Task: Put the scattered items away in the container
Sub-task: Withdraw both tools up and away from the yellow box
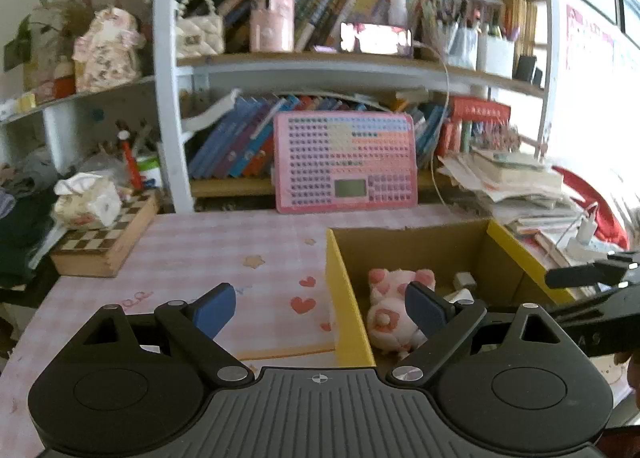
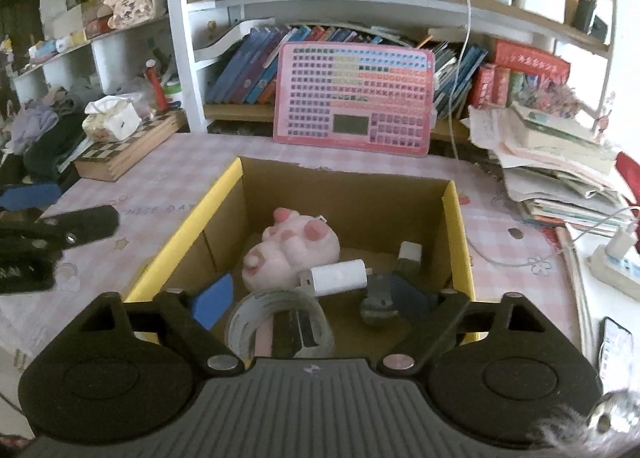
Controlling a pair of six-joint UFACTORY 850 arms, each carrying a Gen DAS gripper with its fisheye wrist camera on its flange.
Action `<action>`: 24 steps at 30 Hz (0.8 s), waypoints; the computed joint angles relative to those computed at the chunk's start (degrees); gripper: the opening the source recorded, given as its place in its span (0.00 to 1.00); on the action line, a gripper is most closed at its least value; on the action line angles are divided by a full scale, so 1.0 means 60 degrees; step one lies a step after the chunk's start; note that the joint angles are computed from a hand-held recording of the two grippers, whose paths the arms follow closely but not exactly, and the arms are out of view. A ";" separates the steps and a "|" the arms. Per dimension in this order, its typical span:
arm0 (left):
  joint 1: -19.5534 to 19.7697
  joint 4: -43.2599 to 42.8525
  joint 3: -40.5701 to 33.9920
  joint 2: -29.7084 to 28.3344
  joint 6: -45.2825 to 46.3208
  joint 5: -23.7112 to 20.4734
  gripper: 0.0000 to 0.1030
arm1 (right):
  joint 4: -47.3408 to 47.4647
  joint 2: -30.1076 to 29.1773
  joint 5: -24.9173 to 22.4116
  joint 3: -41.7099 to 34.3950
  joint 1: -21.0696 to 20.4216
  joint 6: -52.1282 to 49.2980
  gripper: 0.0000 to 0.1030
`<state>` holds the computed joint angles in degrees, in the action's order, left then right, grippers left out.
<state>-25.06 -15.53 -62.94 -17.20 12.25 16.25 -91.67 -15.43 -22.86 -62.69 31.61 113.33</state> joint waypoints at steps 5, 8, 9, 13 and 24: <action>0.0114 0.0003 0.0687 0.0509 0.0153 0.0361 0.92 | 0.0385 0.0137 -0.0637 0.0165 0.0482 0.0199 0.85; 0.0223 0.0756 0.1153 0.0873 -0.0332 0.0448 0.98 | 0.0375 0.0208 -0.1185 0.0283 0.0849 0.0465 0.86; 0.0255 0.0862 0.1292 0.0994 -0.0378 0.0460 0.98 | 0.0476 0.0222 -0.1327 0.0304 0.0962 0.0441 0.86; 0.0439 0.1654 0.1779 0.1393 -0.1164 0.0343 0.99 | 0.0828 0.0243 -0.1753 0.0422 0.1403 0.0437 0.86; 0.0703 0.2007 0.2633 0.2107 -0.0853 -0.0414 0.99 | 0.1887 0.0255 -0.1982 0.0512 0.2348 0.0152 0.88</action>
